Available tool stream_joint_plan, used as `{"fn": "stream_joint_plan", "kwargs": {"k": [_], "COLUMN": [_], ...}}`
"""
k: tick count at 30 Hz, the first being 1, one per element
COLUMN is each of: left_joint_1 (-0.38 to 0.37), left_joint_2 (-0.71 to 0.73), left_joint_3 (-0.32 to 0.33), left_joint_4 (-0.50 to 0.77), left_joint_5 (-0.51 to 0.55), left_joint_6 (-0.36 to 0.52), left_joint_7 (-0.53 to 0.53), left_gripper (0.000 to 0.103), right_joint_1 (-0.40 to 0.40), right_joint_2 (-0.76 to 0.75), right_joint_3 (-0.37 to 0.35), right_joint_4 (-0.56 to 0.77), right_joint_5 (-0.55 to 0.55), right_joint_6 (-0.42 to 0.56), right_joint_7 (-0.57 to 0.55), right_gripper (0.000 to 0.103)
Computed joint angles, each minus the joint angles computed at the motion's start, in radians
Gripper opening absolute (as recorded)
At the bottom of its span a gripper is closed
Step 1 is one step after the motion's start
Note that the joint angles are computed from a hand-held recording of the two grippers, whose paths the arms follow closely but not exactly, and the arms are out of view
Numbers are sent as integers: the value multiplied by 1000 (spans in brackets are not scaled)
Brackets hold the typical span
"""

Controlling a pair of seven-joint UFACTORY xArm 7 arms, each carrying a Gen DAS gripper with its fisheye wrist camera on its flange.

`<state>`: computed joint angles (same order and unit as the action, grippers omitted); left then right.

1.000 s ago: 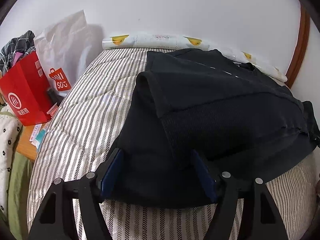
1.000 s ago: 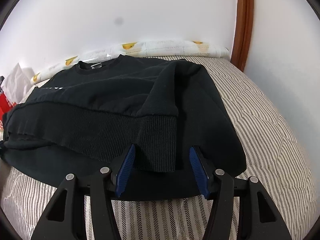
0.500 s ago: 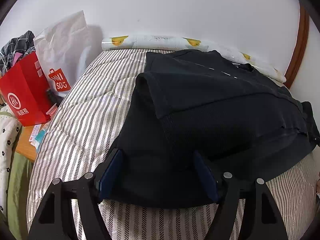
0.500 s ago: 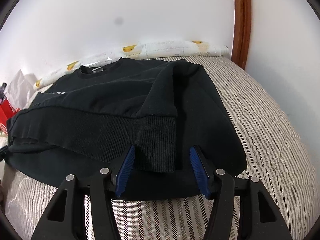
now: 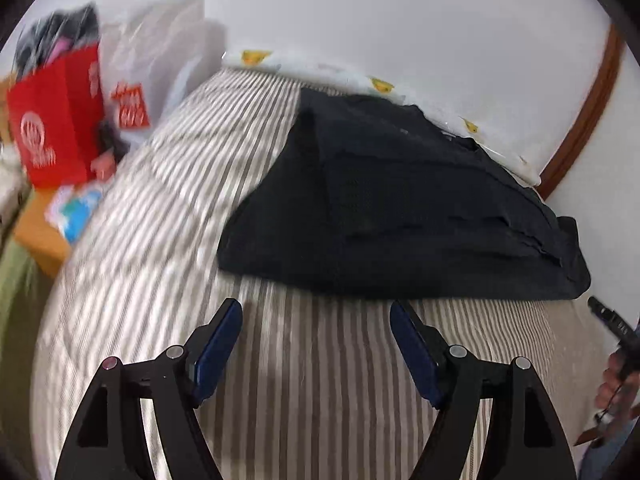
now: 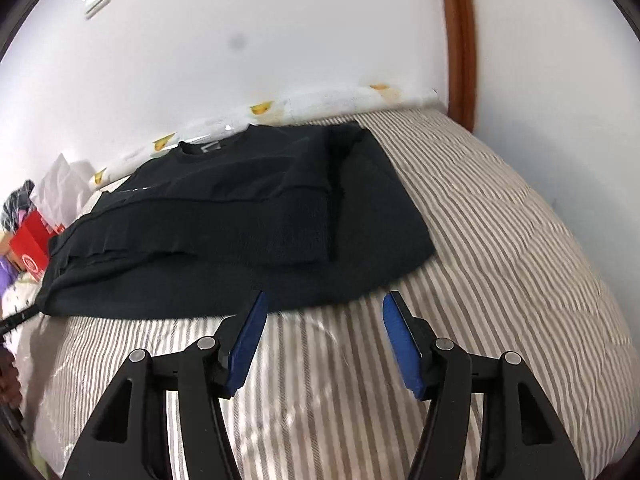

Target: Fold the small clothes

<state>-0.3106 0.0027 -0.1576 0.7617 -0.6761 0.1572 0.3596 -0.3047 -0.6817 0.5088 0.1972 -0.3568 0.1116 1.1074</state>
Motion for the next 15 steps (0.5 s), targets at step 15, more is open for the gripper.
{"fn": "stream_joint_plan", "kwargs": {"k": [15], "left_joint_1": [15], "left_joint_2": [90], "left_joint_3": [-43], "left_joint_4": [99], "left_joint_5": [-191], "left_joint_6": [-21], "left_joint_7": [123], "left_gripper": [73], "right_joint_1": [-24], "right_joint_2": [171], "right_joint_3": [-107], "right_joint_4": [-19], "right_joint_5": [129], "right_joint_6": [-218], "right_joint_7": [-86], "right_gripper": [61]}}
